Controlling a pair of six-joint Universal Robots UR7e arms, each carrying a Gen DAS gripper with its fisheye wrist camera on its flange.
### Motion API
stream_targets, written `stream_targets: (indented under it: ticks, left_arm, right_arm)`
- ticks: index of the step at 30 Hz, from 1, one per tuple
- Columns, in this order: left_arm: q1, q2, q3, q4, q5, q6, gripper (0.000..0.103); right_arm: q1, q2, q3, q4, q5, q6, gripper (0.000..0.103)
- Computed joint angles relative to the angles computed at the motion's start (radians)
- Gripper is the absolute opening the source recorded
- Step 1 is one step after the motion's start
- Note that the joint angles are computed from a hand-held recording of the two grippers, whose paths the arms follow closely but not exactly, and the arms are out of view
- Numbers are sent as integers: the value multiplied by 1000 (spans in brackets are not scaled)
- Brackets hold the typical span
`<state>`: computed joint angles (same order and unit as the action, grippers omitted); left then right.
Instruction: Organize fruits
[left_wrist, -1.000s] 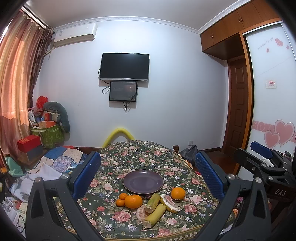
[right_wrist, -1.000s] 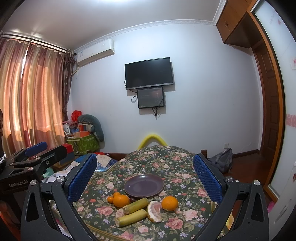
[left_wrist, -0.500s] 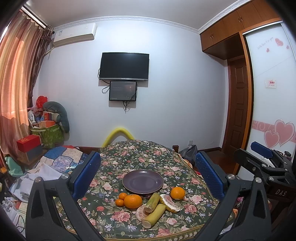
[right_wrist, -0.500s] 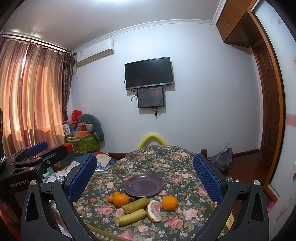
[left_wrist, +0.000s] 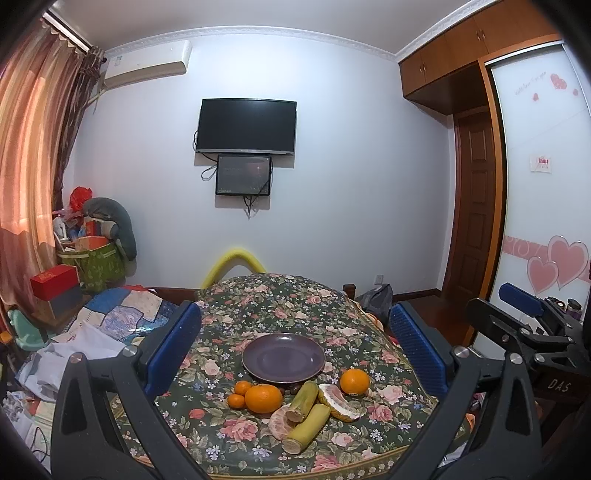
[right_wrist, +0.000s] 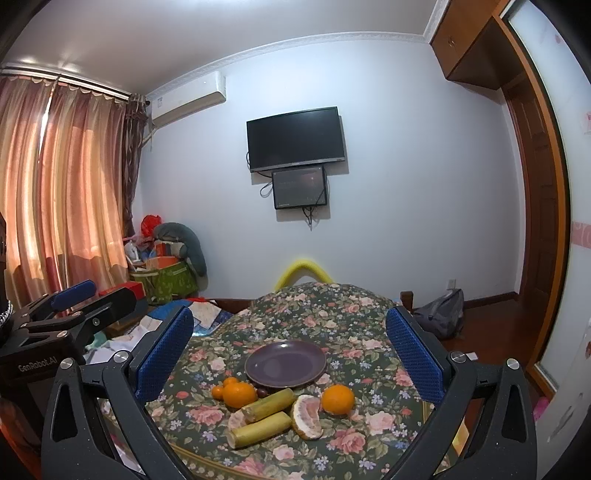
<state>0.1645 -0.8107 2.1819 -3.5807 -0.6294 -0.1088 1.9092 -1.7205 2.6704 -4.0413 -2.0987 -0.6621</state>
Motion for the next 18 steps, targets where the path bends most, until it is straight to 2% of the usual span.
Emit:
stream_targets:
  ticks: [9,18]
  left_arm:
    - [48,35,-43,35,-31,7,103]
    - [154,83,-118,114,-105,-6,103]
  right_arm:
    - [-70,-23,-8,65,31,20,103]
    - [-238,-49,-28,184,106,67,103]
